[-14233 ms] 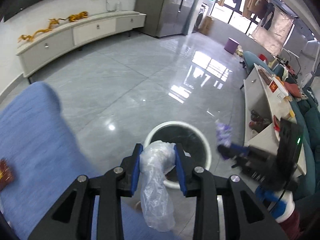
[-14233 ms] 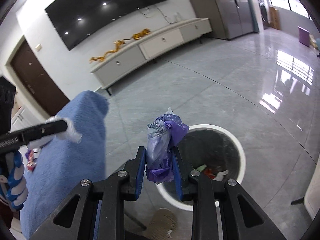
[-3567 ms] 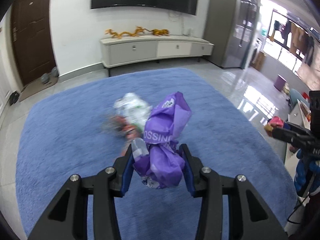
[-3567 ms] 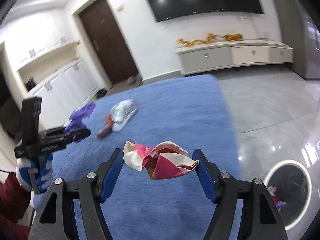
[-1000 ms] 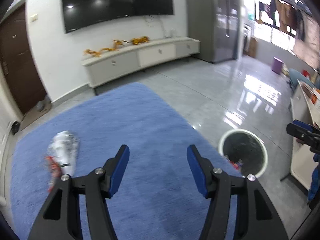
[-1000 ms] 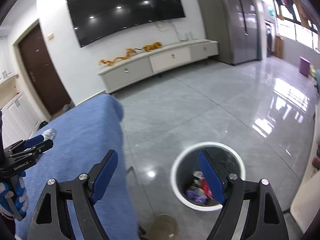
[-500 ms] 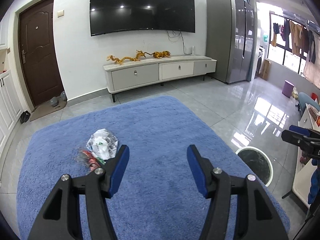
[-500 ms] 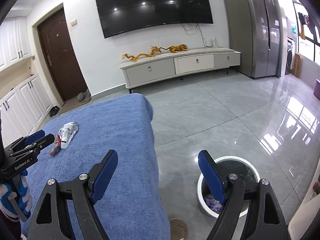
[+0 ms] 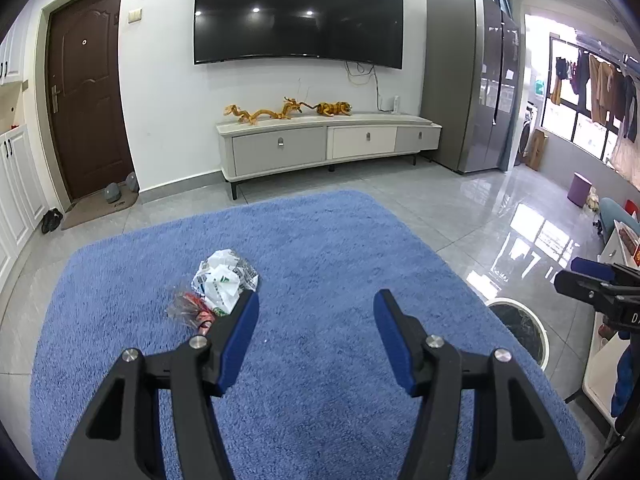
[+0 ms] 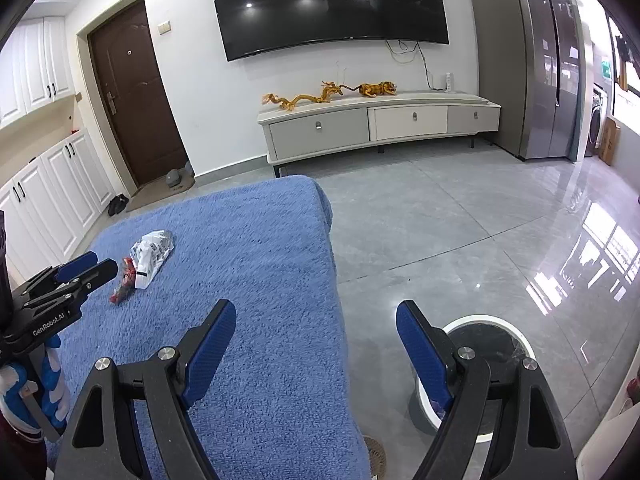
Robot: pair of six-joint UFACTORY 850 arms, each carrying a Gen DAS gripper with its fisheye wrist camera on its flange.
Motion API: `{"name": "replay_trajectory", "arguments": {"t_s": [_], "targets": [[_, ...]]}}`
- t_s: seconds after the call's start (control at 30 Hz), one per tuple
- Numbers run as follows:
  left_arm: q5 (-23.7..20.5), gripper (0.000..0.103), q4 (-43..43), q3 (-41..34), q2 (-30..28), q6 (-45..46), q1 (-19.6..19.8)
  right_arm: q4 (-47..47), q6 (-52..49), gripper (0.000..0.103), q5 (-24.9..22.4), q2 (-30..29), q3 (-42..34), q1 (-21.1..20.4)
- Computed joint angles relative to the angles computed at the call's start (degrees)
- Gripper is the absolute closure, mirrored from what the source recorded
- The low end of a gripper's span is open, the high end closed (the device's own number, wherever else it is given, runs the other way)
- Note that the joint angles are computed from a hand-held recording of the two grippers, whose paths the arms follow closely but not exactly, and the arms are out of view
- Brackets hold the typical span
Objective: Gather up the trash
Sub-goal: 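Move both open tools back toward the last bags on the rug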
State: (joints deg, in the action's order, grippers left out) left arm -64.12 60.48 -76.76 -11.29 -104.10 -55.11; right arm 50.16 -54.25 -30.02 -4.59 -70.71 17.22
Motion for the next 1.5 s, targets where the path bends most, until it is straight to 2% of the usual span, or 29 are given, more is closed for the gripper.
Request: {"name": "replay_trajectory", "arguments": {"t_s": [0.77,1.17,1.33,1.5], "targets": [[2.93,0.045,0.34,5.29,3.18,-4.05,0.16,-5.94,4.13,0.022,0.91,0.07,-0.28,4.17],[3.35,0.045,1.58,8.19,5.32,-7.35,-1.94,-11.12,8.47,0.022,2.33,2.71,1.36,6.54],[3.08,0.045,2.67,11.52,8.4,-9.69,-2.69,-12.87,9.66,0.023,3.17,4.53,1.96,7.86],[1.83,0.045,1.8,16.08,12.84,-12.03,-1.8,-12.29,8.19,0.023,3.88,5.82,2.5,8.97]]}}
